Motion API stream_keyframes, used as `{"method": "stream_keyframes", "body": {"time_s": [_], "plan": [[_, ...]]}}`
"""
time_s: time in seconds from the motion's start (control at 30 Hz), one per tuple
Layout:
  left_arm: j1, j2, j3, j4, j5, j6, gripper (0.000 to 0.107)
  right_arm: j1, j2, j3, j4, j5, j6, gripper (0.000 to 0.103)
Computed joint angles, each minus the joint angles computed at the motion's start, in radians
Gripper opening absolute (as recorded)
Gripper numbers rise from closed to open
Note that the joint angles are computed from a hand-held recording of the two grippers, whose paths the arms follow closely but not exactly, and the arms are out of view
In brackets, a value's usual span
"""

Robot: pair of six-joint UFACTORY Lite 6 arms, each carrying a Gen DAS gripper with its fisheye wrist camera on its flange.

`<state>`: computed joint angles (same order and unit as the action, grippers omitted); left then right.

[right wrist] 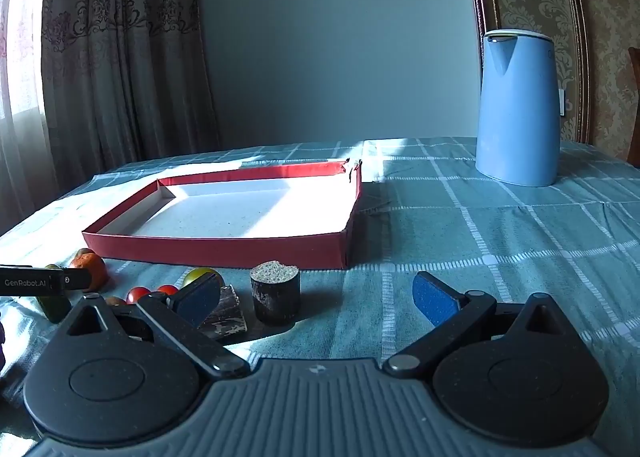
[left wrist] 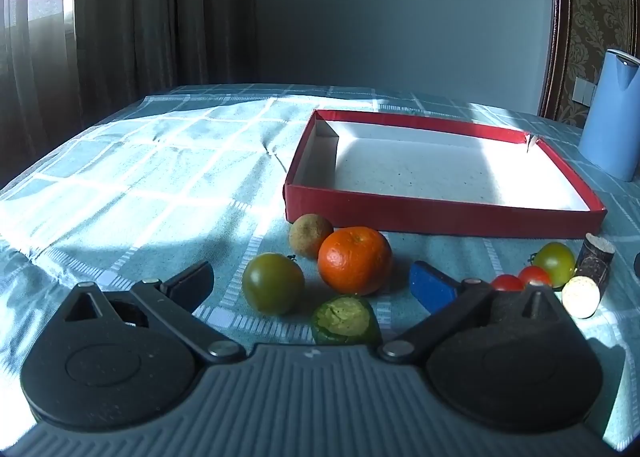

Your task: Organize fruits

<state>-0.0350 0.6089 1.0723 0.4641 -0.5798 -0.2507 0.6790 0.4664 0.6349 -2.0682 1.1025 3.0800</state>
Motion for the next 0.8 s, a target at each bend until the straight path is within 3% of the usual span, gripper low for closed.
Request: {"method": "stream_keyframes", "body": {"time_s": [0.8], "plan": [[0.009,0.004,0.004,0.007,-0.015,-0.015,0.103,-0.003,0.010,0.021,0.017,-0.016,-0.030,0.103]]}}
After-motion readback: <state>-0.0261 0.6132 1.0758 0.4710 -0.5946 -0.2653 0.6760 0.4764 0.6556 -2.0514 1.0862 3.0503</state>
